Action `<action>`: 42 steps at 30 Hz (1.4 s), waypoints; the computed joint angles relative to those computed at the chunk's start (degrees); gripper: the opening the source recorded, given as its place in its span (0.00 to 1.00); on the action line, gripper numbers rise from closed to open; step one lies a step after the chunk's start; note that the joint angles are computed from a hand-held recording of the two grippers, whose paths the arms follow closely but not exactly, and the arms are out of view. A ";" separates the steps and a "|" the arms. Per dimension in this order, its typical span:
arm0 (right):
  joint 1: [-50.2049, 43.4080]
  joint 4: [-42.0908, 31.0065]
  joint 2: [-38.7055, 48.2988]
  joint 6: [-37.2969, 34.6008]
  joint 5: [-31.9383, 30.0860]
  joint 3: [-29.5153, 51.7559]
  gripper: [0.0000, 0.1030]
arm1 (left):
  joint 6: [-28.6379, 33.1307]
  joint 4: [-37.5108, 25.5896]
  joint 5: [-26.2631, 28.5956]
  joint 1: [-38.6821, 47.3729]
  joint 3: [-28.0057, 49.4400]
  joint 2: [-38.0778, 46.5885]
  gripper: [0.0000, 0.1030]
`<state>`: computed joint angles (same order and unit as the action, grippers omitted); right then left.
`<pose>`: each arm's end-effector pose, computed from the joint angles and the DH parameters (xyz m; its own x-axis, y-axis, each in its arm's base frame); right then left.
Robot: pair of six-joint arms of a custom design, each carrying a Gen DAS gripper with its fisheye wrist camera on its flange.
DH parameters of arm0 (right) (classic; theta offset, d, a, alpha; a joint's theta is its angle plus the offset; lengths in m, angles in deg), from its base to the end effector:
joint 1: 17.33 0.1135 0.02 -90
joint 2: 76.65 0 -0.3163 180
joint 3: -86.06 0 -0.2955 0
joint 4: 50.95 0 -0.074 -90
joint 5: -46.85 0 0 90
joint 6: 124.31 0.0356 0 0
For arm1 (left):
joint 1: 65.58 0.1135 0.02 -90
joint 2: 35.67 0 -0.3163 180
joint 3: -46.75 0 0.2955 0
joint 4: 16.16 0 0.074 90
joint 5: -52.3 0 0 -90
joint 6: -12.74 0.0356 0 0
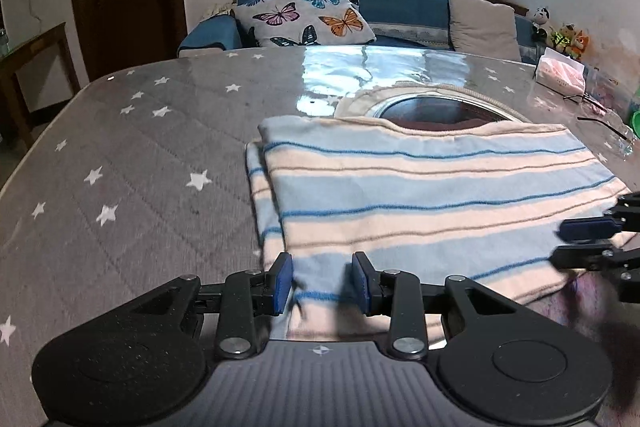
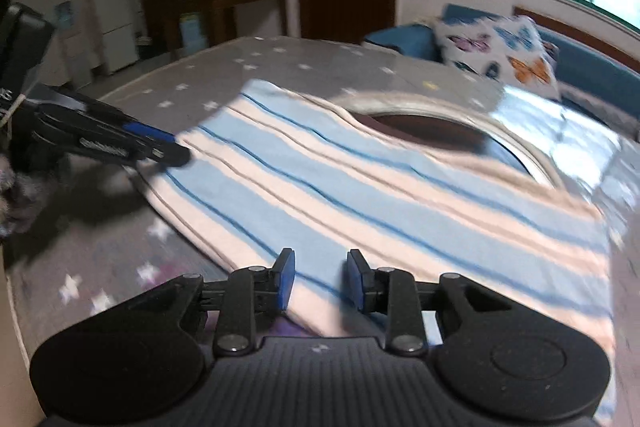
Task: Fold clothes
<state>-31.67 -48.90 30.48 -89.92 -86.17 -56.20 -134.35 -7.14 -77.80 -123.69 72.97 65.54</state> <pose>0.2538 -0.0398 0.0469 -0.4443 -0.5092 -0.7371 -0.7793 0.6255 0.0377 0.1247 -0.1571 0.0459 -0.6911 -0.1049 -0.7151 -0.1275 0.9916 -0.0222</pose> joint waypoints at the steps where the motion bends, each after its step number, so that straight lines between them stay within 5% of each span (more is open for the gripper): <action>1: -1.97 -0.99 0.77 -1.53 -0.60 0.43 0.33 | -0.88 -0.29 -0.16 -0.58 -0.08 0.17 0.35; 6: -10.05 -8.98 0.08 -10.05 -3.03 1.95 0.33 | -4.89 -3.55 -1.72 -3.79 0.43 0.16 0.35; 19: -22.74 -17.43 1.28 -7.87 -6.63 9.13 0.33 | -10.79 -7.63 -3.26 -7.34 1.68 0.83 0.35; 25: -23.01 -11.96 4.43 -2.36 -2.47 10.31 0.29 | -12.00 -9.36 -3.68 -8.42 2.25 1.08 0.35; 30: -25.15 -14.47 2.26 -4.21 -4.42 10.81 0.30 | -12.07 -10.15 -3.41 -8.18 2.76 0.94 0.36; 35: -22.55 -6.89 3.67 4.20 -3.40 11.51 0.34 | -14.81 -12.32 -4.20 -8.29 2.57 -0.88 0.38; 42: -20.43 -6.65 8.64 12.58 -2.31 15.69 0.34 | -16.11 -13.34 -3.65 -7.23 2.65 -0.60 0.43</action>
<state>-52.10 -55.55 39.12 -77.33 -88.48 -40.51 -150.45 -20.48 -81.44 -130.91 75.63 64.95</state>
